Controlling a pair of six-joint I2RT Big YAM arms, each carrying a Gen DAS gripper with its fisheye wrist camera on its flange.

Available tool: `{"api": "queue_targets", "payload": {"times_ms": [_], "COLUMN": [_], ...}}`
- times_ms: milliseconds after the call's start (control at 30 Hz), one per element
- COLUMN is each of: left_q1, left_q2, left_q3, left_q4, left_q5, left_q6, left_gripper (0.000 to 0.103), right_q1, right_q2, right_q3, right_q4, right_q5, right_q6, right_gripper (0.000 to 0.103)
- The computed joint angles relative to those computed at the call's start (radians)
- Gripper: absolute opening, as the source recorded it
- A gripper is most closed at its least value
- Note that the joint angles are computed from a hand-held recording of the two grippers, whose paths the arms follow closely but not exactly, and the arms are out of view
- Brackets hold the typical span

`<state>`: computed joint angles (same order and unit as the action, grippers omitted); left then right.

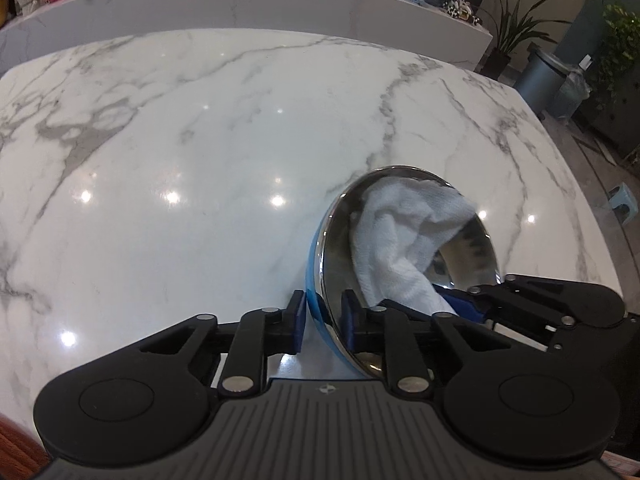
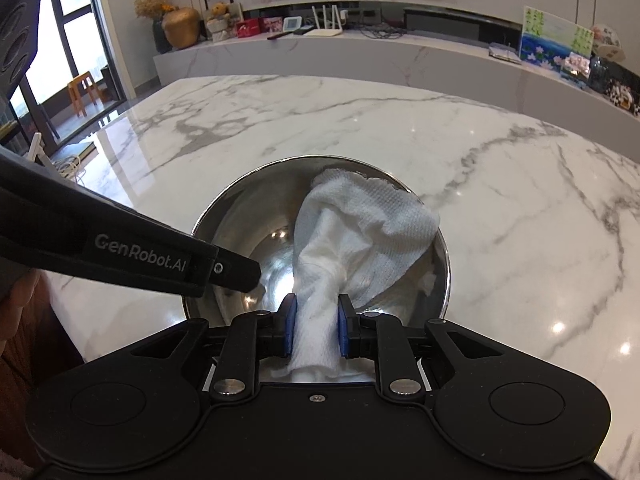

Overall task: Clean bowl
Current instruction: 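Wipe the bowl's inner surface with the cloth held in the right tool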

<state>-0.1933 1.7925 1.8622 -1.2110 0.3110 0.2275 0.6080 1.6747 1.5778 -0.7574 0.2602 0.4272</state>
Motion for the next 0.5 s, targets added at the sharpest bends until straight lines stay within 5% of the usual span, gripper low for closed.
{"api": "queue_targets", "payload": {"times_ms": [500], "left_q1": [-0.019], "left_q2": [-0.01], "left_q3": [-0.005], "left_q4": [0.026], "left_q5": [-0.054], "left_q6": [0.028], "left_gripper": [0.006], "right_q1": [0.018], "right_q2": [0.022], "right_q3": [0.04], "right_q4": [-0.063], "right_q5": [-0.001], "right_q6": [-0.078], "right_gripper": [0.017]}}
